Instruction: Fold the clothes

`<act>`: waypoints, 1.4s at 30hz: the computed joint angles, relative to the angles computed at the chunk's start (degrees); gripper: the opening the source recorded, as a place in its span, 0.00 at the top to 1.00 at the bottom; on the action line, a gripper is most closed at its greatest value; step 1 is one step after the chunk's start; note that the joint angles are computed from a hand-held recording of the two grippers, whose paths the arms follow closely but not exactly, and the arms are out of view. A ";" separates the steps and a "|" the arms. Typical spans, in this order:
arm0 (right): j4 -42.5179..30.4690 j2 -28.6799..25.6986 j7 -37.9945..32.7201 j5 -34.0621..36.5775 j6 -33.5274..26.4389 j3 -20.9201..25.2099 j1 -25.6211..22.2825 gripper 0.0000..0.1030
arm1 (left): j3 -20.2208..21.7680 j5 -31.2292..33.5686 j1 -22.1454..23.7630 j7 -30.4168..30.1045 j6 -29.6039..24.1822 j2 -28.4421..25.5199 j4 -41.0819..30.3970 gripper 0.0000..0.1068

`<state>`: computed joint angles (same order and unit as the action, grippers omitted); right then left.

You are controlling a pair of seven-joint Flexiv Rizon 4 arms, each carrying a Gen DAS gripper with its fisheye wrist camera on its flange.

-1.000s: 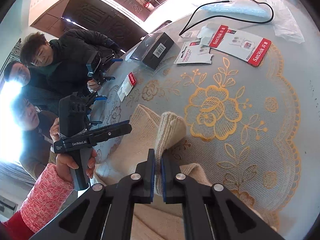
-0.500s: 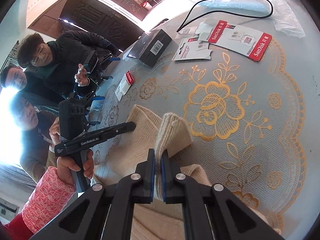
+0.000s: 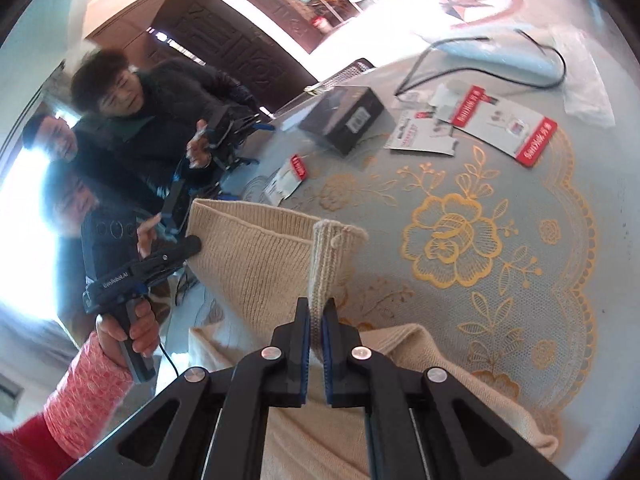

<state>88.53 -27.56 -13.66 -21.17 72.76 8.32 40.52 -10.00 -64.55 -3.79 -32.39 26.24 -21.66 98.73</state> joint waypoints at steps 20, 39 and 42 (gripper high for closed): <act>-1.55 -0.60 -5.44 -9.47 -26.18 4.04 11.22 0.80 | 8.48 6.90 -4.59 23.28 6.90 20.56 31.73 0.90; -10.77 -2.31 1.64 -15.67 -43.53 2.53 16.69 0.79 | 4.43 -0.58 -14.10 19.05 43.05 31.08 41.11 0.30; -20.48 -8.59 -4.88 -13.62 -49.96 1.56 17.95 0.79 | 3.15 -3.54 -19.00 18.35 47.34 27.91 39.75 0.27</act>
